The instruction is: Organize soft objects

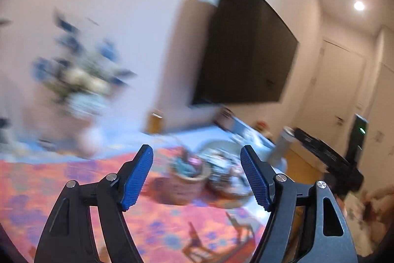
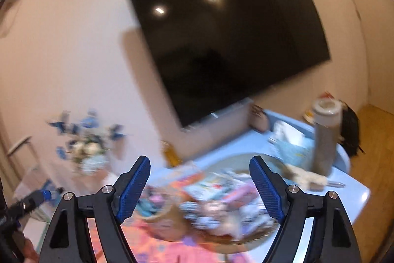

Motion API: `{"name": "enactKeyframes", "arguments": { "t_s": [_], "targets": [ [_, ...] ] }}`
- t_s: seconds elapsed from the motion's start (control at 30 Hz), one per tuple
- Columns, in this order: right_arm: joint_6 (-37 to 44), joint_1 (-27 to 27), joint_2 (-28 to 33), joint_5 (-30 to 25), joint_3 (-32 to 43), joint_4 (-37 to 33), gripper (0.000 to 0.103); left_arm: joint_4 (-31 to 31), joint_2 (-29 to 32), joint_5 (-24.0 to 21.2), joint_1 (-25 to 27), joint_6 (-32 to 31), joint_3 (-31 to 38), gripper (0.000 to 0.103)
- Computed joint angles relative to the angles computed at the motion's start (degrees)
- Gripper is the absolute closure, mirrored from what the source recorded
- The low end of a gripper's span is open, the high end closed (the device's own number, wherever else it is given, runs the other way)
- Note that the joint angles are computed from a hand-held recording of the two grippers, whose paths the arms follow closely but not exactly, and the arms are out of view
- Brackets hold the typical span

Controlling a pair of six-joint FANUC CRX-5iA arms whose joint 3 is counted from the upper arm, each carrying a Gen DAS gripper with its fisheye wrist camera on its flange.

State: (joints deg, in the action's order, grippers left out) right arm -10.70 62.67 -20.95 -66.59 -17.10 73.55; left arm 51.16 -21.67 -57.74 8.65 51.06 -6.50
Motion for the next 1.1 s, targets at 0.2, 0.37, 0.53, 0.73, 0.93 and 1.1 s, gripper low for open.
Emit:
{"name": "enactKeyframes", "arguments": {
  "t_s": [0.2,0.37,0.53,0.73,0.93,1.1],
  "targets": [
    [-4.1,4.7,6.8,6.1,2.2,8.8,0.010,5.7,-7.4,-8.7,19.5,-5.0,-4.0,0.031],
    [4.9,5.6,17.3,10.8,9.4,3.0,0.008,-0.7,-12.5,3.3,20.3,-4.5,-13.1,0.004],
    [9.1,4.5,32.9,-1.4,16.0,4.2,0.000,-5.3,-6.5,7.1,17.0,-2.2,-18.1,0.004],
    [12.5,1.2,37.6,6.1,18.5,-4.7,0.000,-27.4,-4.4,27.3,9.1,15.9,-20.5,0.004],
    [18.0,1.5,39.1,7.8,20.3,-10.9,0.000,-26.6,-0.9,24.1,9.6,13.4,-19.7,0.004],
    [17.9,1.5,39.2,7.7,20.6,-11.6,0.000,-20.0,-1.7,23.7,12.1,11.0,-22.3,0.004]
  ]
}}
